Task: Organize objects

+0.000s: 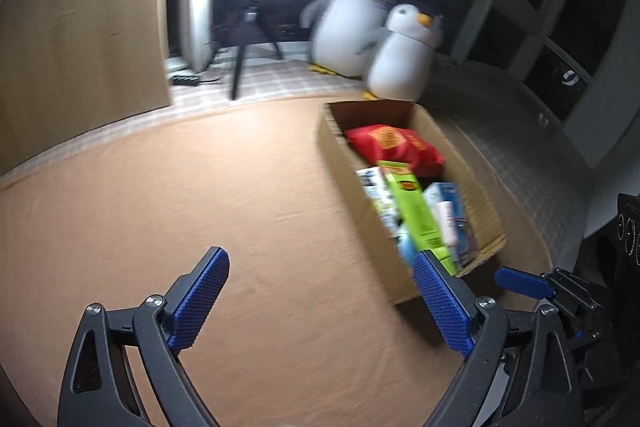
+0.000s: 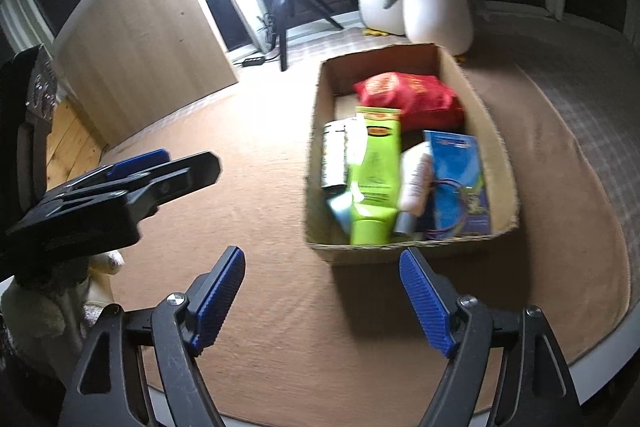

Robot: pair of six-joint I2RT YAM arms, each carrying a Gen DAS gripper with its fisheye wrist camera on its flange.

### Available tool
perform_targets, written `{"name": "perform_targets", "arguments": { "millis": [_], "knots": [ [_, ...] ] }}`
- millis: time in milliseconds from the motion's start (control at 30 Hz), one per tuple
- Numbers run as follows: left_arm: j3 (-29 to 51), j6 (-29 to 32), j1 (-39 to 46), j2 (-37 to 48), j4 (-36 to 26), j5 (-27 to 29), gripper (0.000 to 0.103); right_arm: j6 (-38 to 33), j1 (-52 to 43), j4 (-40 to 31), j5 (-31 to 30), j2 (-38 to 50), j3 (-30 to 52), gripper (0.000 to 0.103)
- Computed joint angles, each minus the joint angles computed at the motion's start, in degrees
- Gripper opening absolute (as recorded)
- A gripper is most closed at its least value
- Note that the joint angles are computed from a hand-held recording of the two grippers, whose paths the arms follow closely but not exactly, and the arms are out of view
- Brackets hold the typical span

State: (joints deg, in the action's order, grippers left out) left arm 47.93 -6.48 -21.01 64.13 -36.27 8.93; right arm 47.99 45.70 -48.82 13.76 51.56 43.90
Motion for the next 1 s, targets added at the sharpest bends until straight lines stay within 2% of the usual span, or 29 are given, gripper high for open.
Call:
{"name": "perform_targets", "arguments": {
  "millis": [133, 300, 467, 767, 1000],
  "knots": [
    [-1.24, 3.37, 7.30, -4.40, -3.98, 0.39, 0.096, 1.65, 3.49, 1.88, 1.34, 4.64, 2.04, 0.077],
    [-3.28, 9.24, 19.22, -9.04, -8.41, 5.20, 0.096, 3.28, 6.94, 4.71, 2.42, 10.71, 5.00, 0.077],
    [-4.04, 18.20, 32.49, -11.61, -13.42, 10.34, 0.096, 4.56, 10.39, 6.75, 3.68, 17.10, 8.88, 0.077],
    [-3.10, 36.44, 55.52, -11.38, -21.12, 18.92, 0.096, 6.39, 16.51, 7.75, 7.24, 26.10, 16.14, 0.077],
    [-2.17, 44.79, 64.14, -8.66, -22.98, 21.40, 0.096, 8.06, 19.97, 8.24, 9.82, 30.88, 19.90, 0.077]
  ]
}}
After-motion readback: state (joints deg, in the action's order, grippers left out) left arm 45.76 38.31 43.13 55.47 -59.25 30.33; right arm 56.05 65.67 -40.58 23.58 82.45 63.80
